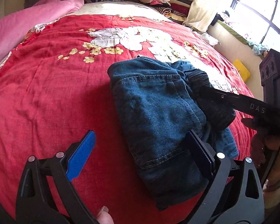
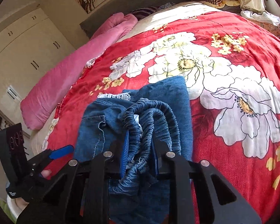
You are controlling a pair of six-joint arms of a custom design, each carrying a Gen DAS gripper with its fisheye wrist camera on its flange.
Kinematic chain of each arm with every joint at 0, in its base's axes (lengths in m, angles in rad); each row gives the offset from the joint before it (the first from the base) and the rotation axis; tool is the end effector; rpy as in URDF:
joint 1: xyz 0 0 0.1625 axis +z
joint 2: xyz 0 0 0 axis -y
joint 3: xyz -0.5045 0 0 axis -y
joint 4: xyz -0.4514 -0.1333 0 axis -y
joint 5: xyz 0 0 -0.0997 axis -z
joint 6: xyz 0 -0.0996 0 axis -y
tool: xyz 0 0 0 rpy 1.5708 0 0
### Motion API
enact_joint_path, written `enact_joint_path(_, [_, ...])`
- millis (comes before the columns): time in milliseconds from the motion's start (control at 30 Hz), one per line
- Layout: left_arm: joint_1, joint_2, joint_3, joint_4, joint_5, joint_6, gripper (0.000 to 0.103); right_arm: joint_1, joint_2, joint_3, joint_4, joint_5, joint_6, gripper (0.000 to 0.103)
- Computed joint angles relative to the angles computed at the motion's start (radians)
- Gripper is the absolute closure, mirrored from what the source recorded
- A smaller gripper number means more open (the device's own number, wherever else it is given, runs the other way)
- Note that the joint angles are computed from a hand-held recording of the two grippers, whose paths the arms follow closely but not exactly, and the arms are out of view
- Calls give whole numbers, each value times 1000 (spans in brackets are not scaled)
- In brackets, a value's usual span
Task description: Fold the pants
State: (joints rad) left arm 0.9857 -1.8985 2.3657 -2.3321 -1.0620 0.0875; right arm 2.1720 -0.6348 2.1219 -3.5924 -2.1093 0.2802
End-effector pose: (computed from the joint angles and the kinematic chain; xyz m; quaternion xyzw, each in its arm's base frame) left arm -0.0480 -0.4016 0.3825 0.2811 0.9159 -0.1987 0.2064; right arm 0.3921 -0.4263 -0.0109 0.0792 -0.9290 0.3397 0.1235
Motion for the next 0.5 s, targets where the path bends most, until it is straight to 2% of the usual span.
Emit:
enact_joint_path(200, [-2, 3, 6, -5, 10, 2, 12, -16, 16, 4, -23, -1, 4, 79])
enact_joint_path(267, [-1, 4, 7, -7, 15, 1, 11, -8, 15, 1, -19, -13, -3, 75])
enact_joint_path(400, [-5, -1, 8, -11, 20, 6, 11, 19, 9, 4, -34, -56, -16, 63])
enact_joint_path(500, [-4, -2, 6, -9, 18, 4, 11, 39, 2, 4, -23, -109, -14, 49])
